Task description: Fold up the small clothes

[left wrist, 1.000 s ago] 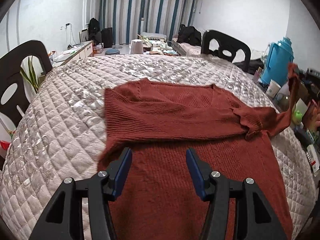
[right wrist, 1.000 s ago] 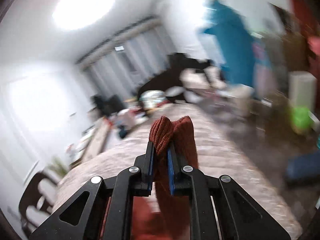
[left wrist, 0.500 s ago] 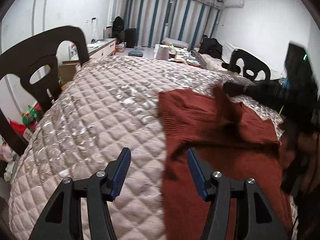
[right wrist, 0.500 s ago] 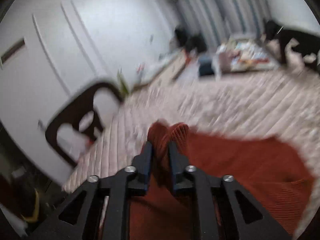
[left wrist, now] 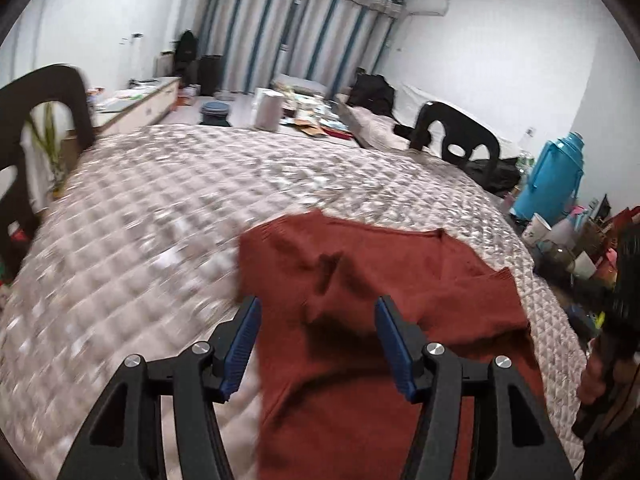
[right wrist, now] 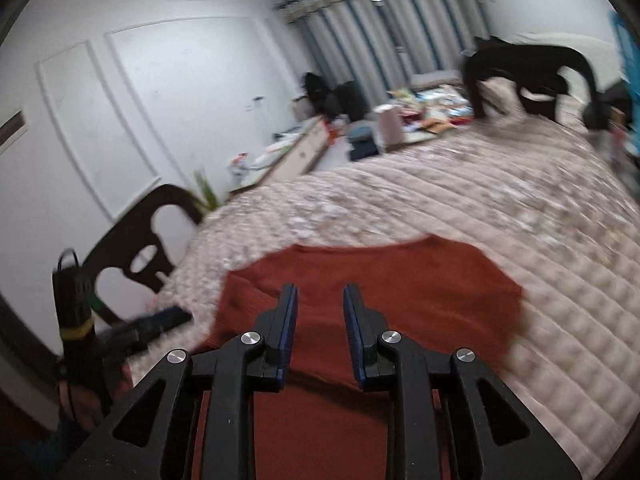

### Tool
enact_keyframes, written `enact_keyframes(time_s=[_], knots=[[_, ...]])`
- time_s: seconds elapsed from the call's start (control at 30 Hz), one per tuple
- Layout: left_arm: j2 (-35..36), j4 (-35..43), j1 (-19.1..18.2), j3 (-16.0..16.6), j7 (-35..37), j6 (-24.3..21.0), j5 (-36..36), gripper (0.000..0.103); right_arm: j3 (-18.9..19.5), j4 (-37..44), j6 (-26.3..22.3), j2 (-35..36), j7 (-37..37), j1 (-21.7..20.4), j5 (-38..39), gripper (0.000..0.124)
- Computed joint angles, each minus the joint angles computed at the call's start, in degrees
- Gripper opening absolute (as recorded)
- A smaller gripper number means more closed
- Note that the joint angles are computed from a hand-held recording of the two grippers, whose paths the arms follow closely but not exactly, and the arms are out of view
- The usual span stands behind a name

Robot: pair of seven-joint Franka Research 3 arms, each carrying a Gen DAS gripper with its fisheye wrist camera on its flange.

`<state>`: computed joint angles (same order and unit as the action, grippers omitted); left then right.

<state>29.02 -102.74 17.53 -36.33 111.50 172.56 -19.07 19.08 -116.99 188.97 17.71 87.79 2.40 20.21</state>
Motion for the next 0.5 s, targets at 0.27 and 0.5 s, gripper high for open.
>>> enact_keyframes(time_s=[0.27, 0.5], knots=[[8.08, 15.24, -11.00, 8.58, -0.77, -16.06, 4.82, 0.025, -3.81, -7.30, 2.39, -3.85, 6.26, -0.11, 2.78, 0.024], [4.25, 7.39, -0.43, -3.28, 16.80, -8.57, -11.41, 0.010, -7.09, -6.52, 1.43, -2.80, 8.53, 1.88, 0.62, 0.024]])
